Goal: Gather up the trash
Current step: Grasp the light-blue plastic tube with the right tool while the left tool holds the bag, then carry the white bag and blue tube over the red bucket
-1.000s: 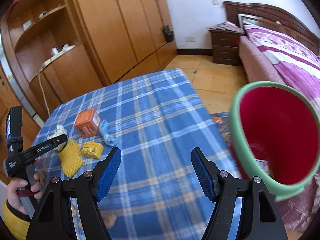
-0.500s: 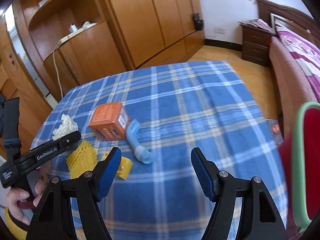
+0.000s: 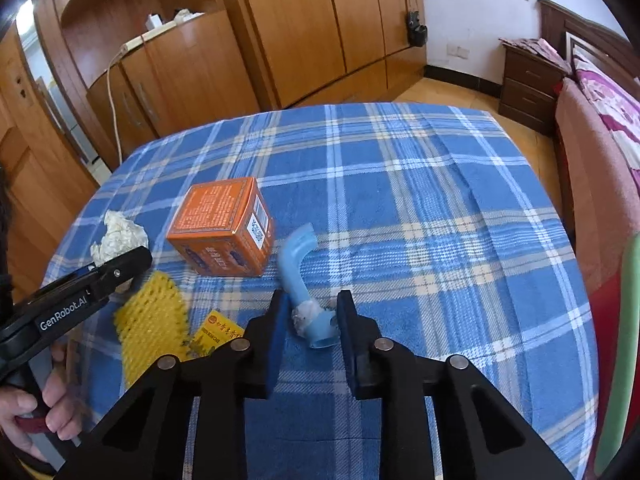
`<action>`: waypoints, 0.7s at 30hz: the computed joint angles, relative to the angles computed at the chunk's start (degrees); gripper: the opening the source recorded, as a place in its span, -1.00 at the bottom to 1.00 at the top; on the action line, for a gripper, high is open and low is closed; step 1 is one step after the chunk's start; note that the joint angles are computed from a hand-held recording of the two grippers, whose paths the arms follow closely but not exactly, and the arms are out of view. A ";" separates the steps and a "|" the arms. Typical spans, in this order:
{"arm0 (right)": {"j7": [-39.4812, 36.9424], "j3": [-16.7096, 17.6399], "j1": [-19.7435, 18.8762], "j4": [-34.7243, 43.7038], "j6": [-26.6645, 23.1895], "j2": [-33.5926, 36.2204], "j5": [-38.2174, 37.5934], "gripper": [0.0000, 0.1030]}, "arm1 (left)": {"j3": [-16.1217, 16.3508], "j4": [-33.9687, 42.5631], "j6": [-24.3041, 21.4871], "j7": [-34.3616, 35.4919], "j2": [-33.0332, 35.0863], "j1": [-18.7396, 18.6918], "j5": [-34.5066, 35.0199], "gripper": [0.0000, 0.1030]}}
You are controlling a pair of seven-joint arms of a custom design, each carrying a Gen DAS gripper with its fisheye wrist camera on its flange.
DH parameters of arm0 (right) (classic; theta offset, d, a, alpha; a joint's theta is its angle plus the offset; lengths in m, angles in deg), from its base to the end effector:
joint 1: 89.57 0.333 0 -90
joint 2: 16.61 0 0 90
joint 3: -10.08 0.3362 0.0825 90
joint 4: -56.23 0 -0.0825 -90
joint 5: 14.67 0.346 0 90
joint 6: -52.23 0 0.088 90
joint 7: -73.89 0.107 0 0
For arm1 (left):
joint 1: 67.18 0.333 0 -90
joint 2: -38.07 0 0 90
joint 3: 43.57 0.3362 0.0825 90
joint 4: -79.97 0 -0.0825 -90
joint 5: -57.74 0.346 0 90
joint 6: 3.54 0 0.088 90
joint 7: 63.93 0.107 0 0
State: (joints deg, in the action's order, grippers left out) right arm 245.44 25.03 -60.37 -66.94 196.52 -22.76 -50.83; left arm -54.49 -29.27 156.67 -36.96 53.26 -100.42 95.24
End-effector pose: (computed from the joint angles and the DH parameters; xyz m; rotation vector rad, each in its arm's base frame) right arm 0.3653 0.3687 0.5340 -1.5831 1.9655 -0.4514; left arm 0.4381 -0.4499 0.4691 -1.7303 2.1079 -0.9346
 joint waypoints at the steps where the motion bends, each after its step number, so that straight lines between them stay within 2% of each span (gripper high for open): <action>1: 0.10 -0.03 -0.04 0.21 0.14 0.19 -0.05 -0.71 | 0.12 -0.04 0.16 -0.23 -0.06 -0.11 0.28 -0.27; 10: 5.73 1.34 -0.96 -4.36 2.48 -4.52 -0.93 -0.71 | 0.10 -1.96 3.04 -2.76 -2.26 -0.41 2.37 -0.34; 21: 15.52 7.65 -4.91 -12.42 2.34 -16.87 -2.18 -0.71 | -2.44 -5.13 6.40 -4.98 -6.60 0.40 3.73 -0.34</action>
